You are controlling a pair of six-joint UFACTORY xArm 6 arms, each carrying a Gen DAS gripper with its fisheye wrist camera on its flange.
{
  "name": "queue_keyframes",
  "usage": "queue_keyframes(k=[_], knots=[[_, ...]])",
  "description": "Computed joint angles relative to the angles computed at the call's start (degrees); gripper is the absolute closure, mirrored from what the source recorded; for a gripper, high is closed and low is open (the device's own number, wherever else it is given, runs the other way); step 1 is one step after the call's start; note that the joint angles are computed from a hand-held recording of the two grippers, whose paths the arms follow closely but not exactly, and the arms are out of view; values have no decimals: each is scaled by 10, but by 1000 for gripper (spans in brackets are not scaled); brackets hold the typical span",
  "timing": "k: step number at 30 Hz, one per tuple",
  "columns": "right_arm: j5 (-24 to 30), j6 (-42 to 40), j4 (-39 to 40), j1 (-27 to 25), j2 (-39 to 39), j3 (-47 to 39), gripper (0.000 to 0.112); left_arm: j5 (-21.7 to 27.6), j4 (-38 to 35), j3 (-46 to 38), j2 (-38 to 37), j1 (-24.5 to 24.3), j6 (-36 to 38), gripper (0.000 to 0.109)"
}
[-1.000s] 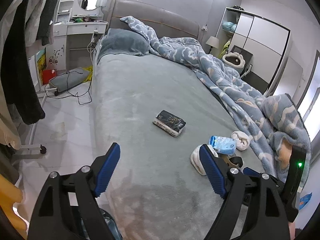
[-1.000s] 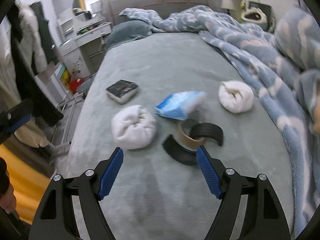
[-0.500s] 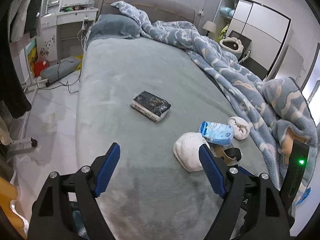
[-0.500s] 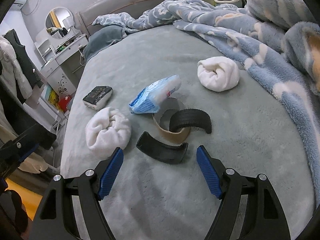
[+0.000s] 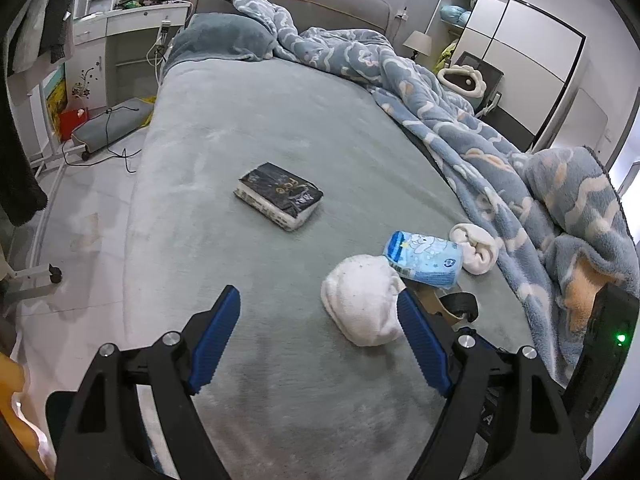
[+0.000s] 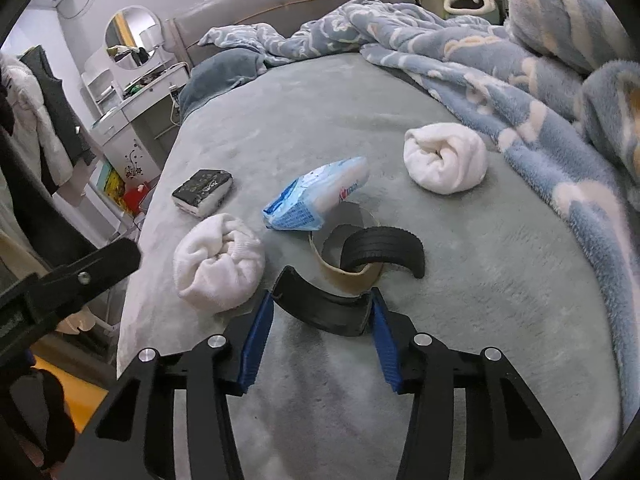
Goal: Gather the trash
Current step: 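Grasp the black tape roll with the right gripper while left grasps white tissue, then carry the tape roll and white tissue with both grippers over the bin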
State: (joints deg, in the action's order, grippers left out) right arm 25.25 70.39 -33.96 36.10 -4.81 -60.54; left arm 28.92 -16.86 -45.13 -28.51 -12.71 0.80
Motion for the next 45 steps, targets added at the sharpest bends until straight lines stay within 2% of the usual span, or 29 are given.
queue_keyframes(k=[12,18,21,23,25,29,30,32,36,45], knots=[[-14,-23,7,-17,-48,41,64,-1,28,-16,36,-36,-43,31],[-16,-58,16,-34,-73,59,64,3,10,-24,57,-49,-54,39],[-40,-89,47,-50,-95,80,64,6,-27,-25,63,-48,-44,42],[-63,-120,79,-59,-105,94,63,11,-60,-28,68,-47,-29,47],[-88,-179,136,-65,-112,105,63,9,-65,-28,68,-48,-30,50],[-121,-289,258,-67,-119,120,63,2,-74,-25,66,-48,-35,65],[-126,-302,275,-66,-120,122,63,1,-78,-25,65,-48,-36,65],[-133,-333,311,-63,-123,125,63,2,-89,-24,64,-46,-32,73],[-132,-345,320,-62,-126,123,63,0,-95,-23,58,-45,-18,80],[-126,-365,332,-51,-112,99,63,6,-37,-12,15,-38,-5,80]])
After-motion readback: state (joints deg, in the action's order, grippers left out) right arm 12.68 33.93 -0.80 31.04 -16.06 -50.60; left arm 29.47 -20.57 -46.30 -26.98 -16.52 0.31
